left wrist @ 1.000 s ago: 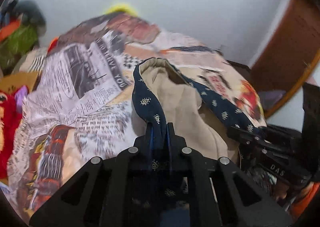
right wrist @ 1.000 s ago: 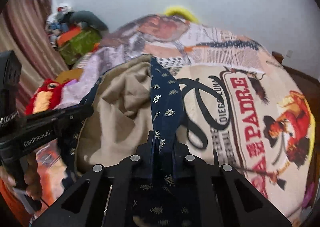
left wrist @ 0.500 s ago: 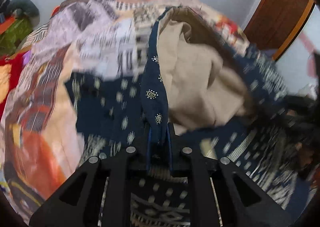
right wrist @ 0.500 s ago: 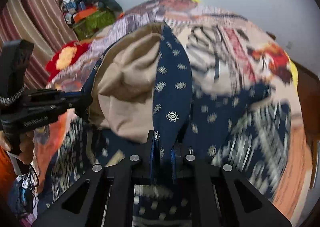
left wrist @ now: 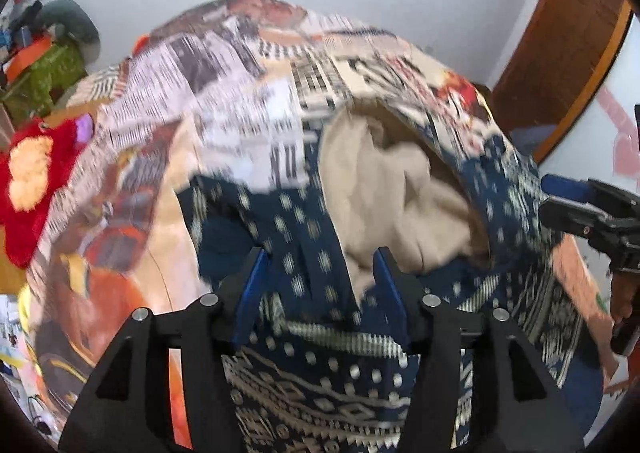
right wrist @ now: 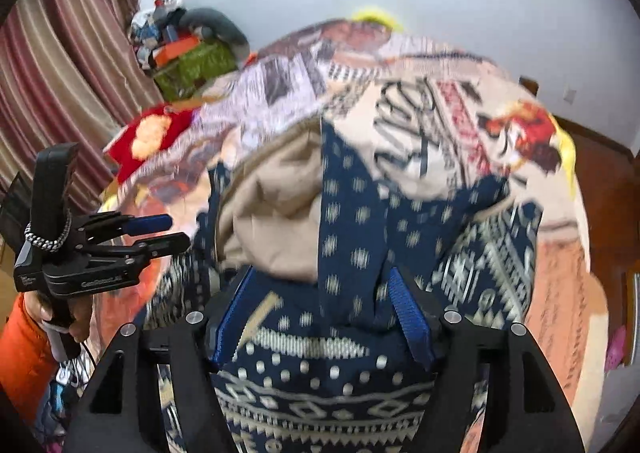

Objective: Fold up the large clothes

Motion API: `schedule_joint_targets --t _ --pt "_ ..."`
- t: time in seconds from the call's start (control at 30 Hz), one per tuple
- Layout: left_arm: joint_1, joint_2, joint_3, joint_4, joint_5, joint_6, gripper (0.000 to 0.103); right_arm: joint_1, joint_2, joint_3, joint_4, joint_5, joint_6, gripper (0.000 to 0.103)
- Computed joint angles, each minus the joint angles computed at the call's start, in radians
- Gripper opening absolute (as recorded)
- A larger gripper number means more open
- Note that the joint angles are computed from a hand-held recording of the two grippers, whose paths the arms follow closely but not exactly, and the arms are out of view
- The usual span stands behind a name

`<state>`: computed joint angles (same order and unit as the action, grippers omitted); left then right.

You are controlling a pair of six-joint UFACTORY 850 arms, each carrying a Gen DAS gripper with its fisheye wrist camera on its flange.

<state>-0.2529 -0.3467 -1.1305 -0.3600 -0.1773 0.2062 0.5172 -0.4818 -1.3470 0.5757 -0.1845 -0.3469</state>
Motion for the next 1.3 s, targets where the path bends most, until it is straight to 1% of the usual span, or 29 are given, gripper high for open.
schedule_joint_targets --t 0.03,0.1,0.13,0.23,0.3,0.37,0.4,0.5,0.53,0.57,0.6,0.67,0.7,0.73,0.77,0.8,0.87,1.0,1.1,1.2,1.23,1.3 --pt "0.005 -0.021 -0.035 0.037 -0.007 -0.041 0.056 -0.002 -0.019 -0.033 -0.013 -0.008 0.013 0.067" --pt "0.011 -0.061 -0.090 0.061 -0.020 -0.072 0.057 -0.003 -0.054 -0.089 -0.057 -0.020 0.057 0.067" --pt "0.017 -0.092 -0.131 0.055 -0.038 -0.076 0.057 -0.004 -0.091 -0.141 -0.097 -0.037 0.092 0.067" --pt "0.034 -0.177 -0.231 -0.099 -0.103 0.051 0.057 -0.004 -0.180 -0.267 -0.213 -0.090 0.213 0.067" --pt "0.037 -0.232 -0.289 -0.103 -0.133 0.035 0.057 -0.009 -0.252 -0.363 -0.227 -0.137 0.244 0.067" --pt "0.044 -0.292 -0.350 -0.149 -0.170 0.053 0.057 -0.016 -0.331 -0.469 -0.244 -0.193 0.288 0.067" --pt "0.049 -0.323 -0.380 -0.183 -0.190 0.071 0.057 -0.018 -0.359 -0.506 -0.250 -0.209 0.305 0.067" --pt "0.053 -0.367 -0.420 -0.235 -0.208 0.099 0.057 -0.024 -0.427 -0.592 -0.262 -0.247 0.343 0.065" --pt "0.056 -0.375 -0.425 -0.285 -0.206 0.144 0.052 -0.027 -0.446 -0.616 -0.247 -0.260 0.335 0.059" --pt "0.059 -0.377 -0.425 -0.332 -0.205 0.188 0.043 -0.030 -0.465 -0.639 -0.226 -0.273 0.319 0.051" --pt "0.061 -0.381 -0.428 -0.381 -0.212 0.237 0.039 -0.031 -0.476 -0.652 -0.212 -0.283 0.308 0.048" --pt "0.062 -0.384 -0.432 -0.402 -0.226 0.264 0.022 -0.033 -0.496 -0.674 -0.187 -0.295 0.292 0.036" --pt "0.059 -0.382 -0.432 -0.383 -0.223 0.254 0.017 -0.036 -0.504 -0.683 -0.164 -0.306 0.273 0.034" --pt "0.052 -0.375 -0.429 -0.326 -0.214 0.216 0.008 -0.037 -0.504 -0.679 -0.146 -0.304 0.262 0.027" --pt "0.048 -0.368 -0.423 -0.295 -0.207 0.199 0.007 -0.038 -0.501 -0.672 -0.138 -0.300 0.259 0.022" --pt "0.046 -0.354 -0.409 -0.288 -0.195 0.203 0.007 -0.038 -0.494 -0.659 -0.130 -0.293 0.255 0.020" --pt "0.042 -0.316 -0.374 -0.324 -0.176 0.256 0.007 -0.038 -0.470 -0.622 -0.100 -0.275 0.231 0.012" --pt "0.031 -0.220 -0.289 -0.429 -0.147 0.400 0.007 -0.037 -0.374 -0.491 -0.004 -0.211 0.121 0.009" --pt "0.017 -0.130 -0.200 -0.504 -0.132 0.504 0.007 -0.027 -0.261 -0.349 0.091 -0.150 -0.006 0.009" --pt "-0.002 -0.049 -0.109 -0.536 -0.110 0.573 0.007 -0.014 -0.156 -0.217 0.197 -0.103 -0.141 0.009" --pt "-0.011 -0.026 -0.080 -0.535 -0.096 0.583 0.007 -0.008 -0.112 -0.161 0.257 -0.090 -0.209 0.009" --pt "-0.024 0.019 -0.024 -0.524 -0.076 0.588 0.007 -0.003 -0.057 -0.087 0.340 -0.081 -0.293 0.009"
